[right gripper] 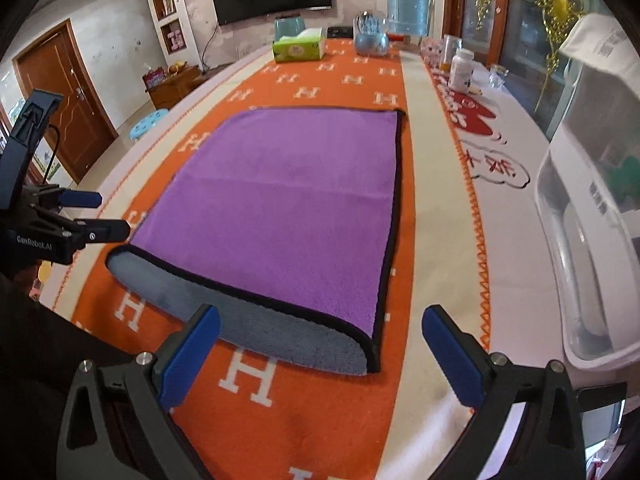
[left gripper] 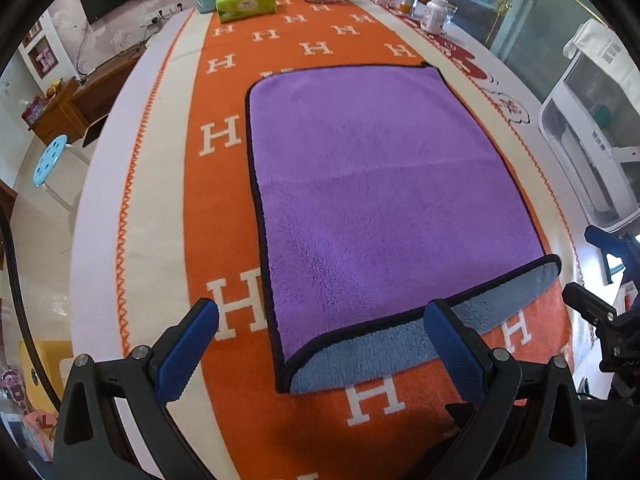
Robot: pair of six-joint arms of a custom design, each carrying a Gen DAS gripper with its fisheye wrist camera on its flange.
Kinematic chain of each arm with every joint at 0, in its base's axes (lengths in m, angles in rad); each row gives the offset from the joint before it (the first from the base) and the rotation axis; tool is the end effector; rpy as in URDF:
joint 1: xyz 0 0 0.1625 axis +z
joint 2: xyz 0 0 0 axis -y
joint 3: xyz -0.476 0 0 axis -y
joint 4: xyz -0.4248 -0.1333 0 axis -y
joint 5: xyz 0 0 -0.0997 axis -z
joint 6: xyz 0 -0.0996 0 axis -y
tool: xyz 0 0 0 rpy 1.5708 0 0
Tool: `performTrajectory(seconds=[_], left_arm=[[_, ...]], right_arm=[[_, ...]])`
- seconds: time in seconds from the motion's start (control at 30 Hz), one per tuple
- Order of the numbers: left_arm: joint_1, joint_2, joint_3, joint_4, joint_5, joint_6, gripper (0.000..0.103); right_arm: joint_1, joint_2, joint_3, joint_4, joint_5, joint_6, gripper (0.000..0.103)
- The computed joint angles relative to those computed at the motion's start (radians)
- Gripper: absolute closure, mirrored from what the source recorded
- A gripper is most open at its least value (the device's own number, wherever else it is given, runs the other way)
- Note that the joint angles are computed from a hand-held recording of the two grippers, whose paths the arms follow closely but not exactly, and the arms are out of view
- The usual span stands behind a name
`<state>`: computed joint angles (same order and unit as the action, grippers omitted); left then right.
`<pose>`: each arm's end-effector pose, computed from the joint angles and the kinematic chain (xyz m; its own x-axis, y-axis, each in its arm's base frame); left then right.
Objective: Fold towel
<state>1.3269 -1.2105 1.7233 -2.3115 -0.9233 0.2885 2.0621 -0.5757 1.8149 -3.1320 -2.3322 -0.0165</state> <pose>0.0300 -0.6804 0.3447 -0.7066 0.3268 -0.6276 0.4551 0.8891 -0.0494 0.3659 -0.5470 -0.0169 -0.7338 -0.1628 0.6596 -0.4597 0.8338 -0.3056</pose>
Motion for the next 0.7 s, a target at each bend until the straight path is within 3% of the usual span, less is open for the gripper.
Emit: performTrajectory(seconds=[0.33, 0.43, 0.57, 0.7], left_arm=[[0.031, 0.047, -0.034, 0.065, -0.006, -0.003, 0.002], [0.032, 0.056, -0.044, 0.098, 0.002, -0.008, 0.008], [0.036, 0.064, -0.054, 0.126, -0.006, -0.016, 0.013], [0.041, 0.071, -0.06, 0.151, -0.016, -0.037, 0.023]], right_arm=[[-0.05, -0.011, 0.019, 0.064, 0.036, 0.024, 0.023], [-0.057, -0.014, 0.031, 0.053, 0.051, 0.026, 0.027], [-0.066, -0.017, 0.038, 0.069, 0.075, 0.032, 0.041], [-0.07, -0.018, 0.04, 0.077, 0.093, 0.035, 0.045]])
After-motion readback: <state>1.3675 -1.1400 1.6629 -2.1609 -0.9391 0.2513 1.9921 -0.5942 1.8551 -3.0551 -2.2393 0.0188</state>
